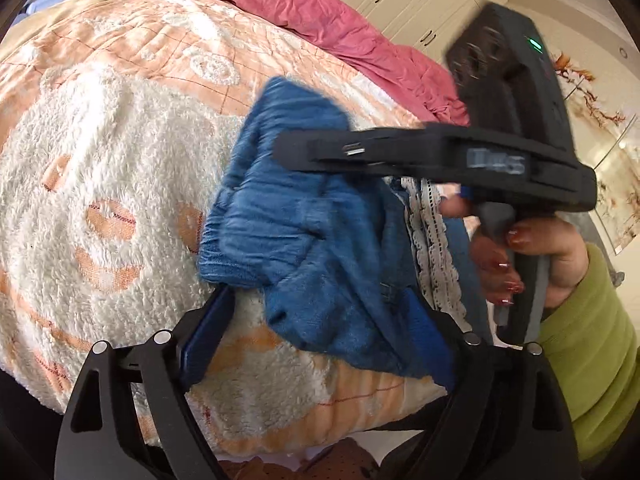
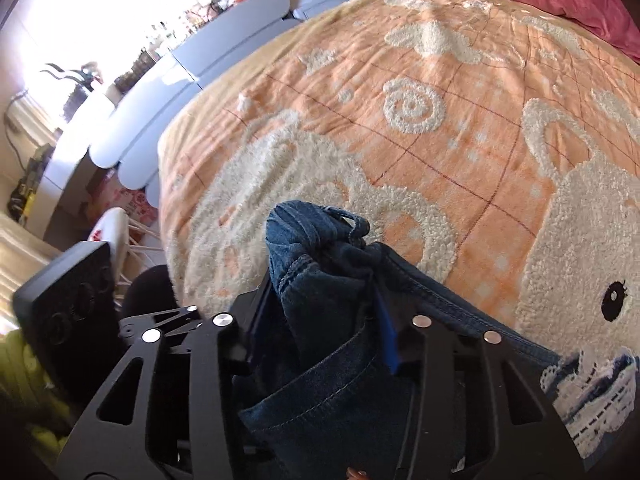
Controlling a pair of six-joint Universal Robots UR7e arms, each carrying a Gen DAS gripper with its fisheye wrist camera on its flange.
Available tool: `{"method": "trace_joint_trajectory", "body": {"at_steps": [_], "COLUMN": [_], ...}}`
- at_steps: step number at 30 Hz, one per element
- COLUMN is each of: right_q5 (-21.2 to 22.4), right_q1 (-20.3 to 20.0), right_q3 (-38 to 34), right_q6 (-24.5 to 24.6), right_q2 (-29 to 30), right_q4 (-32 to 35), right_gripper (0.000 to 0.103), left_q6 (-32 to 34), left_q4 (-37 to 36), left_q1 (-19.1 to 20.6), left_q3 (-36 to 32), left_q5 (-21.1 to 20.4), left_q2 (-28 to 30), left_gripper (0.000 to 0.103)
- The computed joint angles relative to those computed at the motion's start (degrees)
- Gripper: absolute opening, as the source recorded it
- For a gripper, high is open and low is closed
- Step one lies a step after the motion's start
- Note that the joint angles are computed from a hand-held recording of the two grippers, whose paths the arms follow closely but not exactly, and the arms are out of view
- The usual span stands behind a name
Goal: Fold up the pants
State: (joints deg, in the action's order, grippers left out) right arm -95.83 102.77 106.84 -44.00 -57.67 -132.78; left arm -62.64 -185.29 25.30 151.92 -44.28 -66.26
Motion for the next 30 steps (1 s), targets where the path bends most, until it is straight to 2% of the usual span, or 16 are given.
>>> {"method": "trace_joint_trajectory", "body": {"at_steps": [5, 7, 9, 11, 12, 17, 21, 25, 29, 30], "right_q5": [7.46, 9.91, 11.29, 12.25, 12.44, 14.16, 15.83, 17.89, 15.42, 13.35], "right_q1": [-1.93, -2.92, -3.6, -4.3, -4.54, -6.73, -9.56, -13.72, -16.68, -17.14], "right_q3": [-1.45, -1.81, -1.85, -1.64, -1.85, -1.63, -1.34, -0.32, 1.8, 2.92], "right_q6": [0.2, 0.1, -0.37, -1.11, -1.25, -2.48, -2.57, -1.01, 0.0, 0.58], "right_q2": [-3.41, -4.98, -6.37, -7.9, -8.26, -11.41, -14.27, -18.03, -21.07, -21.84], "right_q4": [6.0, 8.07, 9.36, 10.08, 10.28, 10.63, 10.08, 8.64, 4.82, 2.71], "right_gripper": [0.035, 0.035, 0.035, 0.035, 0.035, 0.039, 0.042, 0.063, 0.073, 0.074], "left_q6": [-1.22, 0.29, 4.87, 8.44, 9.51, 13.24, 17.17, 20.96, 22.42, 21.92], "left_q4": [-7.33, -10.43, -19.55, -24.74, -24.69, -20.36, -18.83, -19.25, -19.48, -20.09], "left_q1": [-0.31, 0.14, 1.32, 1.87, 1.54, -0.53, 0.41, 1.37, 1.89, 1.79], "left_q3": [1.84, 2.02, 1.75, 0.75, 0.23, -3.57, -8.6, -12.13, -13.86, -13.8], "left_q5": [-0.26, -0.82, -4.13, -7.24, -7.4, -7.17, -10.46, -15.38, -20.86, -21.54], "left_q2": [0.7, 1.09, 3.7, 5.33, 5.43, 5.34, 8.12, 12.39, 16.72, 17.13], "left_gripper": [0.091, 0.091, 0.09, 0.088, 0.083, 0.083, 0.083, 0.083, 0.084, 0.084]}}
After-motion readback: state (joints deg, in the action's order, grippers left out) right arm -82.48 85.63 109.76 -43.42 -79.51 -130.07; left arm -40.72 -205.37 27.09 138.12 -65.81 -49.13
